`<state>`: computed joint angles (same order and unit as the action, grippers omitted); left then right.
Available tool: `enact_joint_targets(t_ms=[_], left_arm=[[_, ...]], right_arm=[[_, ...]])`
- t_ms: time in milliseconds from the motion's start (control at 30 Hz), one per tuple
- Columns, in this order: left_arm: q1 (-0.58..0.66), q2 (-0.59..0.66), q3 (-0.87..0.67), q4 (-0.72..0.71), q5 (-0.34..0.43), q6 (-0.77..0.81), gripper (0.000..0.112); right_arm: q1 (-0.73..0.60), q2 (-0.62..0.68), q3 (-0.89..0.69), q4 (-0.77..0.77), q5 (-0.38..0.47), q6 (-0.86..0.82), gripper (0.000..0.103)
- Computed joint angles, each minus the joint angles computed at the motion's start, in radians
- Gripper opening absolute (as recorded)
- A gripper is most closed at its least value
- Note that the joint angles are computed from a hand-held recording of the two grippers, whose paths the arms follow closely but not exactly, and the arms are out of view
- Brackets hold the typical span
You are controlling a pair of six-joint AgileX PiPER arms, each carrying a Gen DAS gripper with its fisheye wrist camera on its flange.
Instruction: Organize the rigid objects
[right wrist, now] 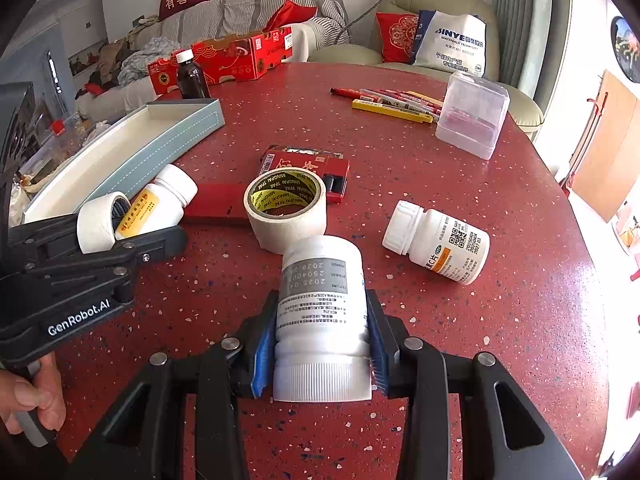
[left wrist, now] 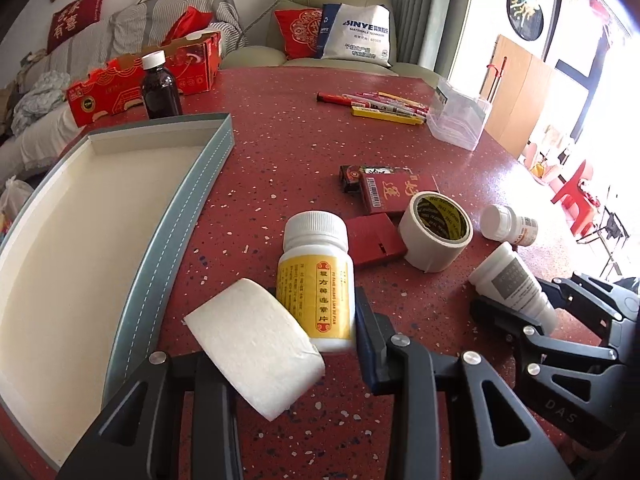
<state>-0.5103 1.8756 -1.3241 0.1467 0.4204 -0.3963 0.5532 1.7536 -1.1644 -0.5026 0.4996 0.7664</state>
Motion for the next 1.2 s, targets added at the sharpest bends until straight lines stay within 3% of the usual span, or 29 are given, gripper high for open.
enact_joint_targets(t_ms=[133, 233, 533, 1200], left_arm=[[0.011, -0.043, 0.062, -0.103, -0.014, 0.091, 0.038], [-0.016, -0.056, 0.076, -0.017, -0.019, 0.035, 0.038], [-0.106, -0.005, 0.008, 0.233, 0.065, -0.122, 0.038], [-0.089, -0.01, 0.017, 0.19, 0.055, -0.103, 0.038]], right_arm=[[-0.002, 0.0, 0.0, 0.001, -0.001, -0.002, 0.041], [-0.002, 0.0, 0.0, 0.002, -0.002, -0.003, 0.041], [-0.002, 0.001, -0.001, 0.001, -0.002, -0.002, 0.041], [-0.001, 0.003, -0.003, -0.003, 0.0, 0.0, 0.041]])
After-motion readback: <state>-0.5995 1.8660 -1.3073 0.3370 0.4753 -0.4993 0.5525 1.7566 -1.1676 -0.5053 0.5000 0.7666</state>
